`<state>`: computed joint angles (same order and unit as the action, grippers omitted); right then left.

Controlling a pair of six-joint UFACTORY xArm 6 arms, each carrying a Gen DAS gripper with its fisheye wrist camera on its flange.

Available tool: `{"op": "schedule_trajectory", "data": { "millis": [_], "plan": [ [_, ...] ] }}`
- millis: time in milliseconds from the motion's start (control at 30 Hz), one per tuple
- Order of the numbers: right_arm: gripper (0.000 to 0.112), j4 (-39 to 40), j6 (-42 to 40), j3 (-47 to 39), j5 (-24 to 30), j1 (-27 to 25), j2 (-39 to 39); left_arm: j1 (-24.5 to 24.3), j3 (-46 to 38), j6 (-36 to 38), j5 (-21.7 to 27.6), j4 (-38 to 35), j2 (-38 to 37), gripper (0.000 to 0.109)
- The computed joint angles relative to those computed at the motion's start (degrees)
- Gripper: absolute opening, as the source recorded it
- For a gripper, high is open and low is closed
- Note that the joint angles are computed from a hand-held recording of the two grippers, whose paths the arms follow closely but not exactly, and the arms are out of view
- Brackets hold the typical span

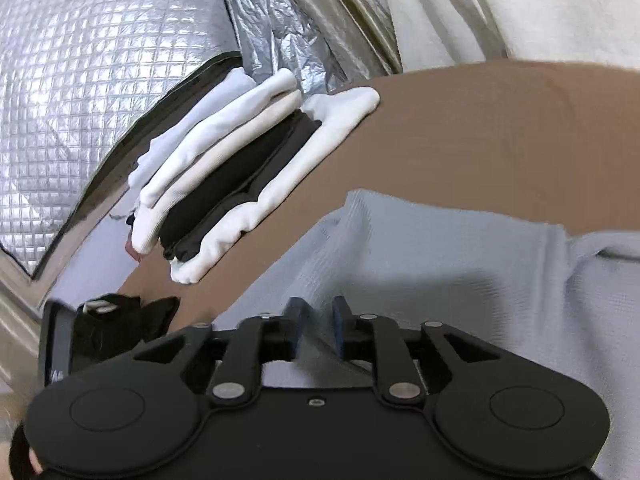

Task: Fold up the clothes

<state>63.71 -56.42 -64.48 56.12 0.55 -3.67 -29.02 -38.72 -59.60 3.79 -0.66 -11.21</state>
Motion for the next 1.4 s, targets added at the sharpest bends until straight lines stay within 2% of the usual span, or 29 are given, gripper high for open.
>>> {"op": "schedule_trajectory", "data": {
  "millis": [67,133,233,300,367,400,467,533,567,600,633,667,733,800,900,1000,1067,1133,1200,1300,1400],
  "plan": [
    [0.055,-5.1,6.6,0.4,-1.8,-1.8,-1.4,0.1,0.5,0.8,0.6,-0.6,-0.8,0.008],
    [0.055,-9.6,12.7,0.7,-3.1,-3.8,-2.3,0.3,0.4,0.8,0.9,-0.9,-1.2,0.009],
    [0.055,-11.5,18.7,2.4,-4.6,-6.8,-2.4,2.2,-0.9,-6.8,2.3,10.4,-1.5,0.013],
    [0.055,-12.0,21.8,2.7,-5.1,-7.5,-1.2,3.1,-1.9,-11.2,2.9,17.8,-1.3,0.021],
    [0.055,-10.8,21.6,3.1,-6.3,-6.4,0.1,3.8,-2.6,-14.2,3.6,23.5,-1.0,0.03],
    [0.044,-10.9,20.7,3.9,-8.3,-5.1,0.3,3.8,-2.9,-13.7,4.1,24.0,-0.9,0.033],
    [0.012,-13.0,18.9,5.8,-13.3,-2.0,0.1,2.6,-5.3,-5.7,9.3,17.9,0.3,0.033],
    [0.013,-20.8,18.4,8.9,-20.5,1.6,-2.3,1.6,-6.6,1.5,13.6,10.9,0.0,0.033],
    [0.015,-23.7,19.1,9.8,-21.8,2.4,-3.6,1.5,-6.7,2.2,14.1,10.2,-0.4,0.035],
    [0.028,-27.4,21.3,10.4,-22.5,2.7,-4.7,1.6,-6.6,0.8,13.5,12.0,-0.7,0.037],
    [0.035,-30.3,24.4,10.6,-21.9,2.1,-6.1,1.6,-6.4,-0.9,12.6,14.3,-1.2,0.037],
    [0.042,-31.5,26.8,10.6,-20.5,0.8,-7.9,1.6,-6.1,-2.5,11.8,16.5,-1.8,0.037],
    [0.048,-32.9,31.0,10.2,-17.0,-2.4,-11.3,1.6,-6.1,-5.7,10.7,21.1,-2.9,0.043],
    [0.069,-31.6,33.4,8.9,-11.2,-8.3,-14.3,1.0,-6.5,-7.3,10.8,24.5,-3.7,0.051],
    [0.074,-24.9,32.7,6.0,0.3,-21.8,-16.1,-1.4,-8.9,-1.0,14.1,18.9,-2.8,0.057],
    [0.08,-20.7,36.3,1.8,10.6,-35.4,-12.7,-4.1,-12.5,6.1,18.8,12.7,0.1,0.057],
    [0.08,-18.6,38.5,-0.9,15.8,-43.2,-9.0,-5.6,-14.3,7.8,20.5,11.5,1.9,0.057],
    [0.08,-18.2,40.0,-2.9,19.4,-49.0,-5.7,-6.7,-15.4,7.2,21.1,13.4,3.2,0.057],
    [0.08,-19.5,40.3,-4.2,21.6,-52.8,-3.2,-7.7,-15.2,3.2,20.9,18.8,3.2,0.057],
    [0.08,-21.7,40.2,-4.0,23.2,-56.0,-0.3,-8.1,-14.0,-7.1,17.1,30.4,2.9,0.057],
    [0.08,-19.2,39.0,-3.2,26.8,-57.7,3.7,-8.4,-16.0,-9.3,15.4,34.2,4.9,0.057]
  ]
}}
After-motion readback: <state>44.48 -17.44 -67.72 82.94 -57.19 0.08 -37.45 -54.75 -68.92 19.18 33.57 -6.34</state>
